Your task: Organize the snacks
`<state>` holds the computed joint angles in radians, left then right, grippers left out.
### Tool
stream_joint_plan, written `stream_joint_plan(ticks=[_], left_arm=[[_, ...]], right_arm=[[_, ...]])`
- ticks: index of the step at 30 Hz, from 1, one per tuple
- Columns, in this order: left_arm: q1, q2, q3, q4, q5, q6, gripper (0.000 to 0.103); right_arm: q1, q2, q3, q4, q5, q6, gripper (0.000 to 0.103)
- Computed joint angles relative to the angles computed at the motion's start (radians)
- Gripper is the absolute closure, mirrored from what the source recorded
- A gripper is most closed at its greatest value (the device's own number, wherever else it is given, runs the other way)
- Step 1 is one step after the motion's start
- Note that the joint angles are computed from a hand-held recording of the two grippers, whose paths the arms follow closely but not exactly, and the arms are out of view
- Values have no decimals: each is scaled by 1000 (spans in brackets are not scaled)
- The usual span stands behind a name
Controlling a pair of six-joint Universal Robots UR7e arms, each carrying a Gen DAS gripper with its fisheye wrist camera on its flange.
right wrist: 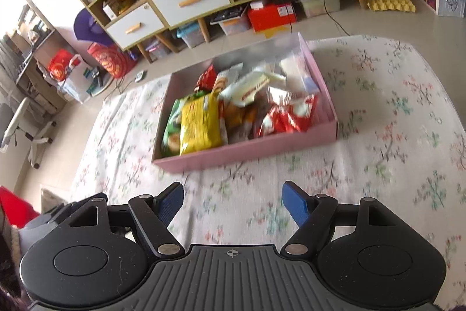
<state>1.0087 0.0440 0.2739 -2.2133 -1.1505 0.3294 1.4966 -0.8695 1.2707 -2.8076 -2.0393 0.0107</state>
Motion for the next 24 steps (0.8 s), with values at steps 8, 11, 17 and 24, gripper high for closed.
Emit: stream_joint_plan(ticks=[8,11,17,24], left_arm=[[5,-142,251,-68,3,-66,0],[0,-179,332,-119,18,-63,0],[-2,-215,425,-148,44,-96,0],[-13,-204,436,-144,109,-100,0]], right_arm=[[22,-59,120,-3,-48,19,27],[20,-65,158,-49,-35,6,25],[13,-51,199,-162,-47,-69,21],[13,-27,203,-247,-99,-185,20]])
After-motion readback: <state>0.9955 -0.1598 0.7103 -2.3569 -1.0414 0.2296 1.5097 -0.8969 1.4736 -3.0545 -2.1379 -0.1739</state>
